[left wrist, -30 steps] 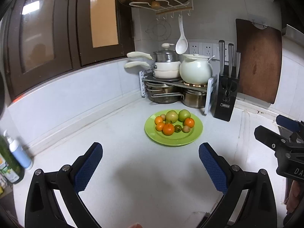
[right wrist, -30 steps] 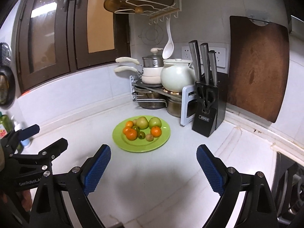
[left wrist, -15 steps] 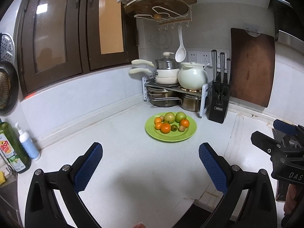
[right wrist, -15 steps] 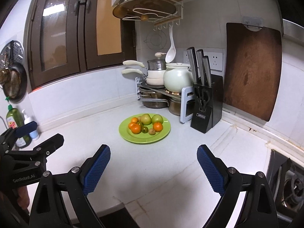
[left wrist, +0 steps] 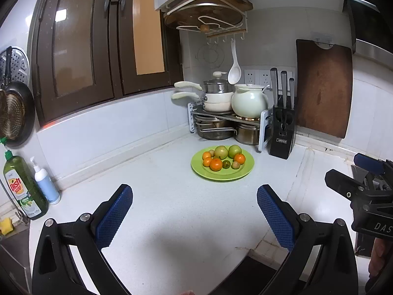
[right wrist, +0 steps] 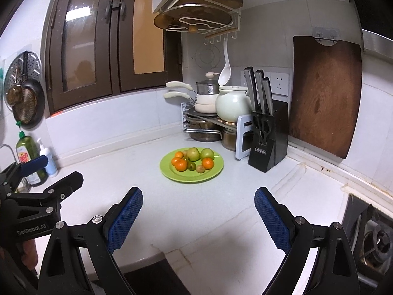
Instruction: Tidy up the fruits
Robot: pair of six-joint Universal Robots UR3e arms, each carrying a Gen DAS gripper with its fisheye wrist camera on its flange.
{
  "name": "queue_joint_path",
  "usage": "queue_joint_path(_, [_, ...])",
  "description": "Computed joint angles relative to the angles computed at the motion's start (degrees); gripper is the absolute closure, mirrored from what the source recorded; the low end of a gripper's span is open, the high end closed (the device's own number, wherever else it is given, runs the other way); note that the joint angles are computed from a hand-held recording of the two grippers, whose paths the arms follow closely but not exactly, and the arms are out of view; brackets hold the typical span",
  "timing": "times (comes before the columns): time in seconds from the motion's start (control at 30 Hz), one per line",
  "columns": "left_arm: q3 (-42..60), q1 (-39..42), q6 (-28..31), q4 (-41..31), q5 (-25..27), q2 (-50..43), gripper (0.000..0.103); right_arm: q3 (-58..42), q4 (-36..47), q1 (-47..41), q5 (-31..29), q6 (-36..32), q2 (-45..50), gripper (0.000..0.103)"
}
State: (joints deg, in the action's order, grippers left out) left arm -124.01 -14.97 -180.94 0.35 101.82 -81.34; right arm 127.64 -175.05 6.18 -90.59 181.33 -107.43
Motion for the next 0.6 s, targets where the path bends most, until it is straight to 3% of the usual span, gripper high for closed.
queue_joint_path(0.6, [0.01,-3.58,-1.09,0.06,3.55,0.54,0.000,2.15,1.79,-0.66,1.17,-0.42,-4.70,0.010])
